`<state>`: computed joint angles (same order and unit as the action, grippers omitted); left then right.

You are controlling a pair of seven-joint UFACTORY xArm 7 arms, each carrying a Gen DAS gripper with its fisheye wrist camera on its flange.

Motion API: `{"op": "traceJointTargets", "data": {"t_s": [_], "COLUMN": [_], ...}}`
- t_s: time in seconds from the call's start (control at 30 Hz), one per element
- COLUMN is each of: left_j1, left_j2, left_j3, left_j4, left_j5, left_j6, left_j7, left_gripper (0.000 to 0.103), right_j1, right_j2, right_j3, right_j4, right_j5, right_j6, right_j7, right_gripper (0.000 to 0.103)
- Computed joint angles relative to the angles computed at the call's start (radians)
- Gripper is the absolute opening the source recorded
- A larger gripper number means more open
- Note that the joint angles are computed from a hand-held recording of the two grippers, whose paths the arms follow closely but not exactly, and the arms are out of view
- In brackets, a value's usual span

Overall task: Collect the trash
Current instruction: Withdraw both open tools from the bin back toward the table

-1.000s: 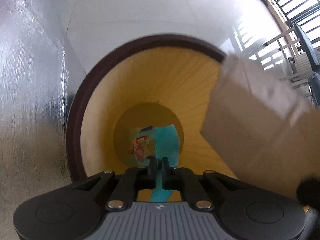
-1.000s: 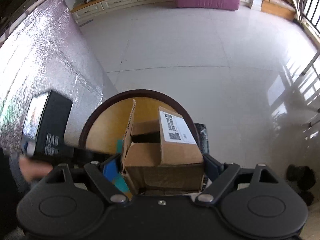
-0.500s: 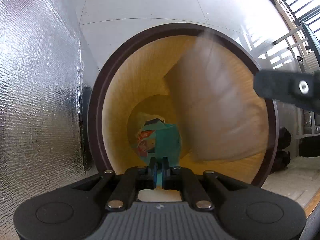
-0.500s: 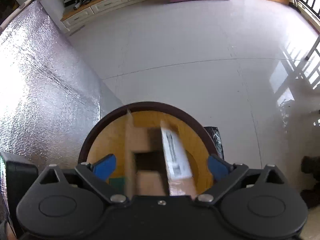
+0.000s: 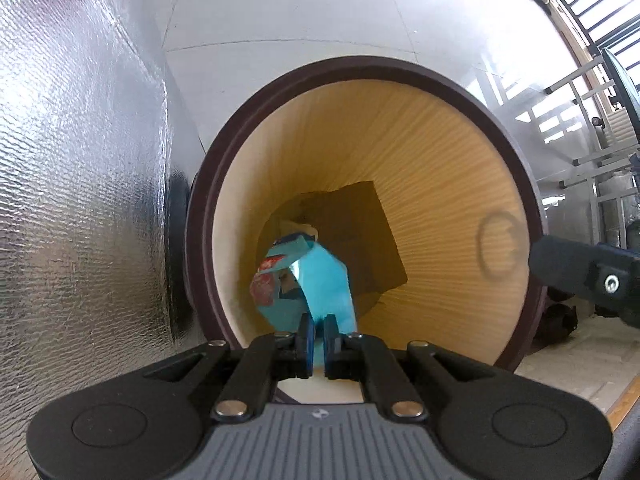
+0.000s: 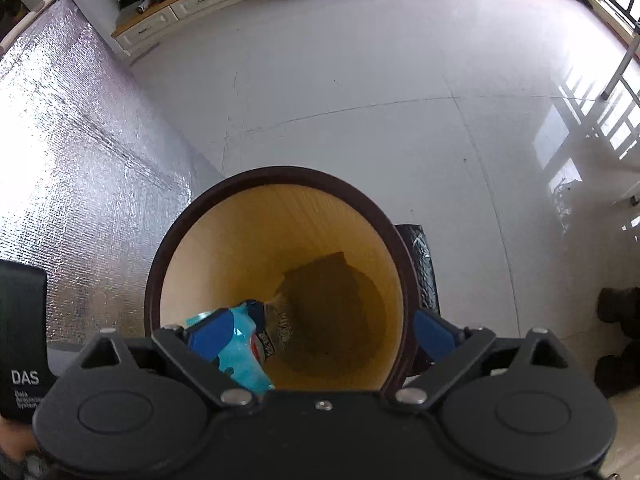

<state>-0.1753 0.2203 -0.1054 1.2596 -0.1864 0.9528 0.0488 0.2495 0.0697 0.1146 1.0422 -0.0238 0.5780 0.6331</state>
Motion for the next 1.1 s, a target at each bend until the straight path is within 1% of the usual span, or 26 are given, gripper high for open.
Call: {"op": "traceJointTargets", "data": {"t_s": [0.1, 0.17, 0.23, 0.53, 0.73, 0.8, 0.87, 0.93, 1.1], "left_j1": [0.001, 0.003, 0.006, 0.017, 0.026, 0.029, 0.034, 0.036, 0.038], "left_j2": [-0.022, -0.042, -0.067, -0.192, -0.307, -0.349, -0.392, -0.437, -0.564], "left_j3": [0.001, 0.003, 0.005, 0.023, 0.037, 0.04, 0.044, 0.046, 0.056], "left_j4": [-0.001, -0.012, -0.024, -0.076, -0.138, -0.158, -0.181, -0.204, -0.271], "left_j5": [0.0, -0.001, -0.006, 0.013, 0.01, 0.014, 0.026, 0.036, 0.04], "left_j6": [0.002, -0.003, -0.002, 0.005, -0.003, -0.006, -0.014, -0.023, -0.035], "left_j7": [-0.001, 0.002, 0.005, 0.0, 0.004, 0.002, -0.001, -0.005, -0.012], "left_gripper": [0.007, 0.014, 0.023, 0.045, 0.062, 0.066, 0.071, 0.081, 0.092], "right_j1": [-0.004, -0.006, -0.006, -0.008, -0.011, -0.014, -0.018, -0.021, -0.032], "right_j2": [-0.013, -0.033, -0.054, -0.157, -0.246, -0.28, -0.311, -0.347, -0.44], "right_j3": [-0.003, -0.004, -0.003, 0.019, 0.048, 0.055, 0.071, 0.086, 0.119], "right_j4": [-0.009, -0.026, -0.041, -0.107, -0.162, -0.185, -0.204, -0.227, -0.284], "right_j5": [0.003, -0.005, -0.02, -0.084, -0.128, -0.138, -0.157, -0.175, -0.206], "right_j6": [-0.013, -0.023, -0.029, -0.031, -0.024, -0.026, -0.028, -0.031, -0.042], "right_j7": [-0.001, 0.008, 0.024, 0.09, 0.133, 0.141, 0.165, 0.188, 0.232], "right_gripper": [0.097, 0.097, 0.097, 0.098, 0.099, 0.1, 0.103, 0.103, 0.103]}}
